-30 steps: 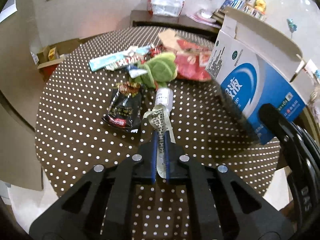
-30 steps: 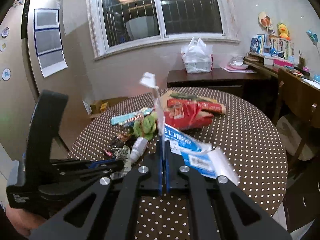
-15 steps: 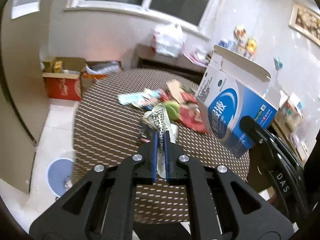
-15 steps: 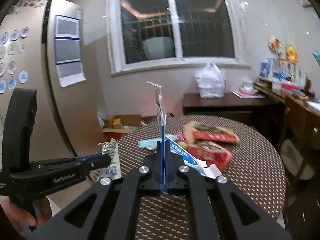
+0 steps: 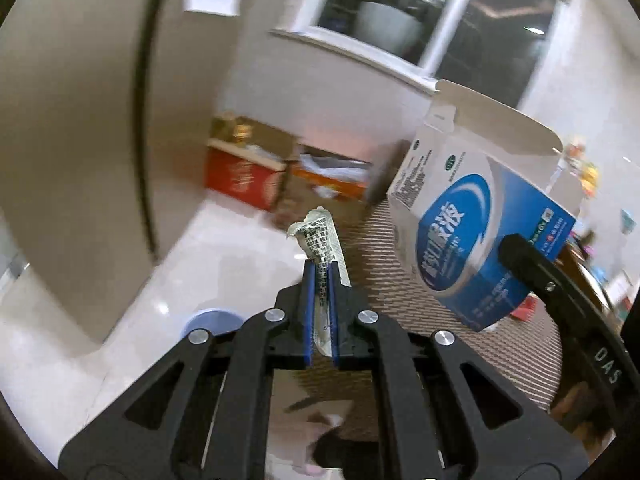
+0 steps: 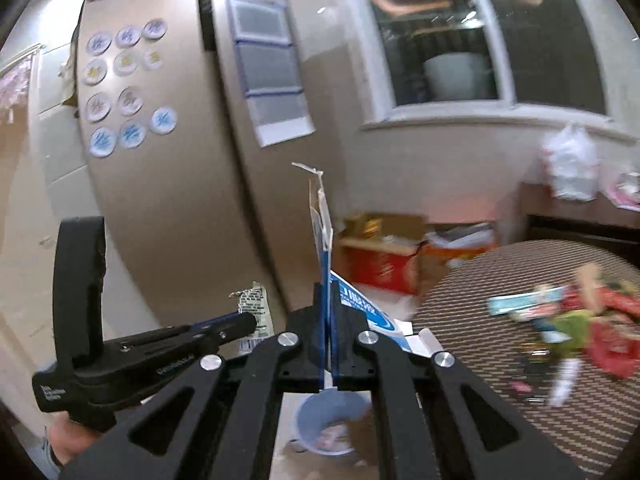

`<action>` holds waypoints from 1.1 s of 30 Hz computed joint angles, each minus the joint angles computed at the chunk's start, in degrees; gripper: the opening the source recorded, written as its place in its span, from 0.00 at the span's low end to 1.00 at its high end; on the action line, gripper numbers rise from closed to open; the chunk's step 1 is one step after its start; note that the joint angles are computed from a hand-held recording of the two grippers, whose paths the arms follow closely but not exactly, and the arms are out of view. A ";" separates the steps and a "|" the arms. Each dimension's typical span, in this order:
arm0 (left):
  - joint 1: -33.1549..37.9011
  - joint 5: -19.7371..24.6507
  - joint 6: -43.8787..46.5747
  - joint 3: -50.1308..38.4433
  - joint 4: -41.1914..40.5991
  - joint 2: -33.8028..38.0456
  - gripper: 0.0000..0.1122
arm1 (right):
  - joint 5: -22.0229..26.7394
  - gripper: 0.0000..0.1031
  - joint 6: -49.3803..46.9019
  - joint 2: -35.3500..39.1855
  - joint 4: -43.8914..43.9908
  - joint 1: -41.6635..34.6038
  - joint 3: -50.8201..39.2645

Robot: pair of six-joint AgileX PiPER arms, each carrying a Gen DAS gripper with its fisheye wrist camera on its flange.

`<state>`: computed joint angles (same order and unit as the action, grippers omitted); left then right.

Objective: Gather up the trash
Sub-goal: 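Carry the box and the tube packet over to the blue bucket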

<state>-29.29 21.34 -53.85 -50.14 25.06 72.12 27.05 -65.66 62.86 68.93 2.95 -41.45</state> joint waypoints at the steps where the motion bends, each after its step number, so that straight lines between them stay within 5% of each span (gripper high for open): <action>1: 2.61 -0.72 2.50 1.14 -2.44 -0.07 0.06 | -1.16 0.03 -0.28 2.09 0.93 2.61 -0.63; 8: 17.38 -4.45 27.50 3.39 -25.49 6.33 0.06 | -4.46 0.03 0.19 22.16 3.92 13.31 -10.12; 17: 23.67 -7.19 53.41 -1.03 -48.94 23.35 0.06 | -4.58 0.03 6.56 41.43 -0.53 15.80 -20.69; 22: 25.06 -6.98 58.13 -4.47 -52.88 30.15 0.06 | -6.42 0.06 6.54 49.36 0.25 16.76 -26.13; 25: 24.31 -6.31 52.31 -7.10 -47.31 32.88 0.06 | -7.14 0.10 13.78 53.04 -7.23 16.72 -29.70; 27: 23.89 -6.32 51.38 -8.25 -46.50 34.35 0.06 | -7.84 0.26 15.05 53.56 -8.36 16.66 -29.97; 33: 23.91 -6.16 53.54 -9.09 -47.81 35.85 0.06 | -10.67 0.27 11.77 51.67 -6.43 16.41 -27.48</action>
